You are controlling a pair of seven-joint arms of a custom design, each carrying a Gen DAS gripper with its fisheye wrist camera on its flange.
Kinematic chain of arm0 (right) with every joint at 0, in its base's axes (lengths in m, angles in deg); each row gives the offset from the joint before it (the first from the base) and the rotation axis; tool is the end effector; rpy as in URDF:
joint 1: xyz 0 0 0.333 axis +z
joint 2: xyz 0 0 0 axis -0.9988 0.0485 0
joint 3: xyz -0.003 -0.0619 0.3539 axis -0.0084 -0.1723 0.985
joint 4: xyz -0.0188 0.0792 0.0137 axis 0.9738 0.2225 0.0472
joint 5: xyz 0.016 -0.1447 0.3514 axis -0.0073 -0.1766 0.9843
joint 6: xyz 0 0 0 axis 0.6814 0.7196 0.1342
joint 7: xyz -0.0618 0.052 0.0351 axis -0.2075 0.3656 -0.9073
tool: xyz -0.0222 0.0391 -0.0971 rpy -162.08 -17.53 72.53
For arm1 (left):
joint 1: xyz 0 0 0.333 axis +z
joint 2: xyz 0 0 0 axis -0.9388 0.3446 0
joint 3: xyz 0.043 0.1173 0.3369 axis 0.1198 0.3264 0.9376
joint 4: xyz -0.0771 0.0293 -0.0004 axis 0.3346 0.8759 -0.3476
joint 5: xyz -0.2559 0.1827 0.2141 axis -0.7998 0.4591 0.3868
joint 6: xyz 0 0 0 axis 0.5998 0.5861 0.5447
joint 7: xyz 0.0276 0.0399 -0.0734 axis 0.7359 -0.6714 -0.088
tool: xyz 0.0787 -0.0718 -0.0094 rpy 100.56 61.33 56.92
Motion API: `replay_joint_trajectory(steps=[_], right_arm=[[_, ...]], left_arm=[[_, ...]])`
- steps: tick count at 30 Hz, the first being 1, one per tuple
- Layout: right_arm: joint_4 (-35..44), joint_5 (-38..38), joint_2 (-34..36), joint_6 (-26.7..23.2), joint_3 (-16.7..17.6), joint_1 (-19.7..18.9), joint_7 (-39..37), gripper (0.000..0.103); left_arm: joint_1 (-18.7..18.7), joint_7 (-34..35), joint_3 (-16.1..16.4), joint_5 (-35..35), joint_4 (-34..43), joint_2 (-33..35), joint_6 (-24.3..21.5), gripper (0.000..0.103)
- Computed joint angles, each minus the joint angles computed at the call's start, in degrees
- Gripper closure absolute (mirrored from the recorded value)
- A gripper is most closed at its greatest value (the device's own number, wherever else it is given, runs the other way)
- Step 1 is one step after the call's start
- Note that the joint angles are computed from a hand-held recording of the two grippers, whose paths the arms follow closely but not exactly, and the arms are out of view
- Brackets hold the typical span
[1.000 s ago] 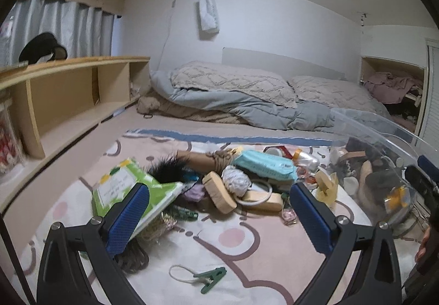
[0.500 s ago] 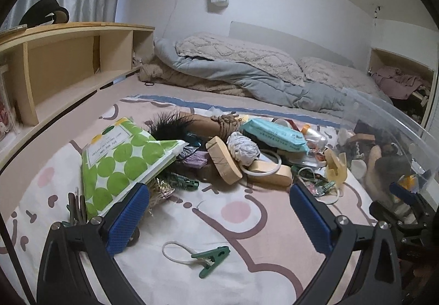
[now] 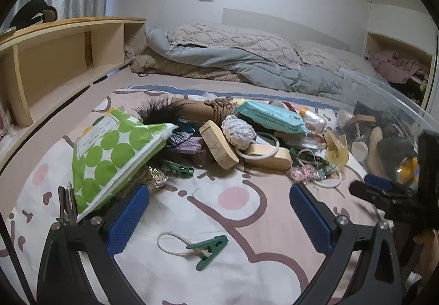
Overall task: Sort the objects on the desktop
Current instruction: 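Lower both tools toward the green clothespin and white plastic ring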
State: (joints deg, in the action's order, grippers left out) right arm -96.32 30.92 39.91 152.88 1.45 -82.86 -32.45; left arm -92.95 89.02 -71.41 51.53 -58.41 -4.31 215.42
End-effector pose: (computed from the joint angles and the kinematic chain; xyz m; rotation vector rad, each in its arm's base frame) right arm 0.6966 0.1686 0.4077 -1.7608 1.3549 -0.2880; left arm 0.6146 -0.0591 0.4419 -1.7256 1.5827 -0.9072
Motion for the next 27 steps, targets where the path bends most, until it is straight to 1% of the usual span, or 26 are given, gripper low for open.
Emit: replay_joint_trajectory(steps=[3, 5, 7, 11, 13, 17, 19, 21, 24, 25, 27], right_arm=[[2.60, -5.40, 2.08, -3.87, -2.69, 1.74, 5.45, 0.000], [5.76, -9.65, 4.27, -8.75, -4.11, 2.19, 9.97, 0.000], [8.17, -11.63, 6.04, -11.45, -4.11, 1.86, 12.30, 0.000], [12.28, -15.49, 8.99, -14.93, -4.63, 1.94, 17.04, 0.000], [13.05, -16.28, 9.59, -15.23, -4.01, 1.58, 17.08, 0.000], [15.00, -18.60, 11.05, -16.51, -4.14, 1.76, 18.40, 0.000], [16.14, -20.60, 11.93, -17.86, -4.99, 2.35, 20.33, 0.000], [15.93, -21.57, 11.86, -17.64, -5.02, 2.43, 20.84, 0.000], [15.04, -22.43, 11.43, -17.08, -4.78, 2.32, 20.88, 0.000], [14.77, -22.51, 11.31, -16.81, -4.60, 2.20, 20.69, 0.000], [14.39, -22.59, 11.15, -16.49, -4.27, 1.98, 20.27, 0.000]], left_arm=[[-0.95, 0.52, 0.76, 0.34, 0.25, 0.27, -0.94, 0.000], [-2.03, 0.31, 1.87, 0.76, 0.50, 0.60, -1.70, 0.000], [-3.71, -0.22, 3.69, 1.16, 0.78, 1.03, -2.36, 0.000], [-3.06, -2.32, 3.63, 4.24, 1.76, 1.70, -4.69, 0.000], [-1.35, -3.53, 2.13, 5.79, 2.33, 1.97, -6.29, 0.000], [4.30, -5.02, -3.44, 8.00, 3.78, 2.17, -11.92, 0.000], [7.19, -5.32, -6.41, 8.39, 4.23, 2.24, -14.49, 0.000], [9.27, -5.90, -8.38, 8.94, 4.47, 2.25, -16.98, 0.000], [13.18, -5.91, -12.36, 9.02, 5.07, 2.56, -20.59, 0.000], [13.87, -6.44, -12.99, 9.45, 5.49, 2.85, -21.82, 0.000], [14.30, -8.44, -13.23, 11.13, 6.43, 3.54, -24.36, 0.000]])
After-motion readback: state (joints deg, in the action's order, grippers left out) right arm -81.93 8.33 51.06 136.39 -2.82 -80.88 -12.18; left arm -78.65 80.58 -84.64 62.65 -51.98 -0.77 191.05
